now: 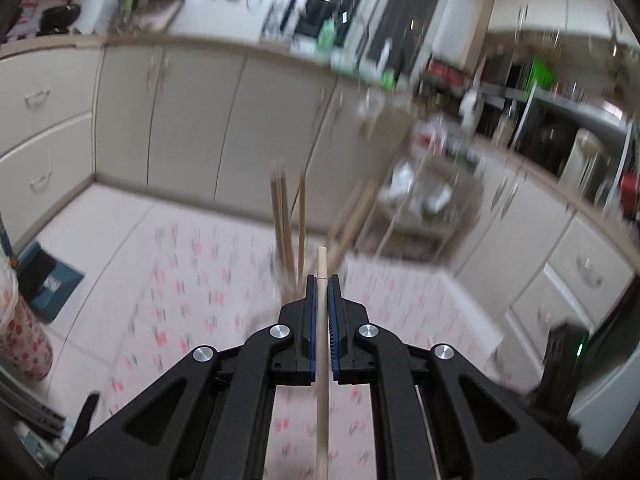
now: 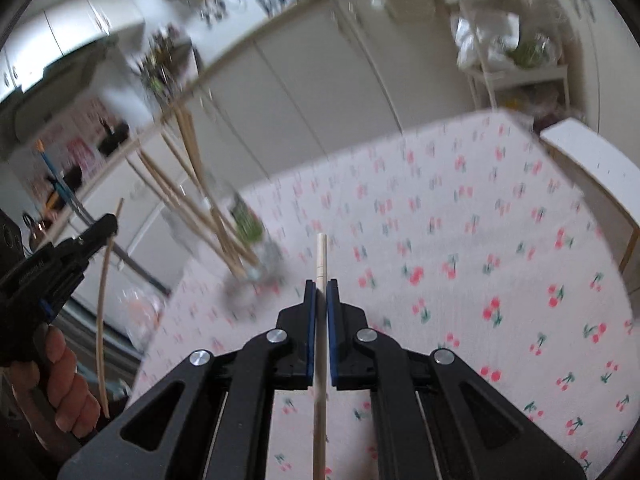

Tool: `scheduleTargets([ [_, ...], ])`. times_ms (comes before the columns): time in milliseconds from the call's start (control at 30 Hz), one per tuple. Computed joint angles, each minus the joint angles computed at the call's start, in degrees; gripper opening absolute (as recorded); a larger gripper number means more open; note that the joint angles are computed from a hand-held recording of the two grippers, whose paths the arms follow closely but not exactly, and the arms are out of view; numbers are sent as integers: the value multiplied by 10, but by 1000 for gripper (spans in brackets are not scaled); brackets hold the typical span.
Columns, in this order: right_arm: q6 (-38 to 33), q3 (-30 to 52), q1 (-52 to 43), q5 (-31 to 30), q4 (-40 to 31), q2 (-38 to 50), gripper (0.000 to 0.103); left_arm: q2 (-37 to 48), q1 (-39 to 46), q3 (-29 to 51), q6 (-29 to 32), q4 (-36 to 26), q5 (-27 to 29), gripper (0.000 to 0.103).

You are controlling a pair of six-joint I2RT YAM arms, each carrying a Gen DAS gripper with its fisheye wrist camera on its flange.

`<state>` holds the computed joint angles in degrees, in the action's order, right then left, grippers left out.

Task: Organize utensils
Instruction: 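Lift both held sticks upright and carry them toward the glass jar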

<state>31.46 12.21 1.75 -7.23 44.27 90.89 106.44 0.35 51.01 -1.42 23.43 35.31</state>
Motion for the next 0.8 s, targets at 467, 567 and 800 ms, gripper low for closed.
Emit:
scheduleTargets([
  [467,9,-42,11,46,95,-11,6,22,-28,73,-163,186,-61,5],
  [567,12,-42,6,36,112,6,6,49,-44,98,-182,214,-102,5],
  [800,16,-38,4,23,130,26,6,102,-76,140,-192,255,-172,5],
])
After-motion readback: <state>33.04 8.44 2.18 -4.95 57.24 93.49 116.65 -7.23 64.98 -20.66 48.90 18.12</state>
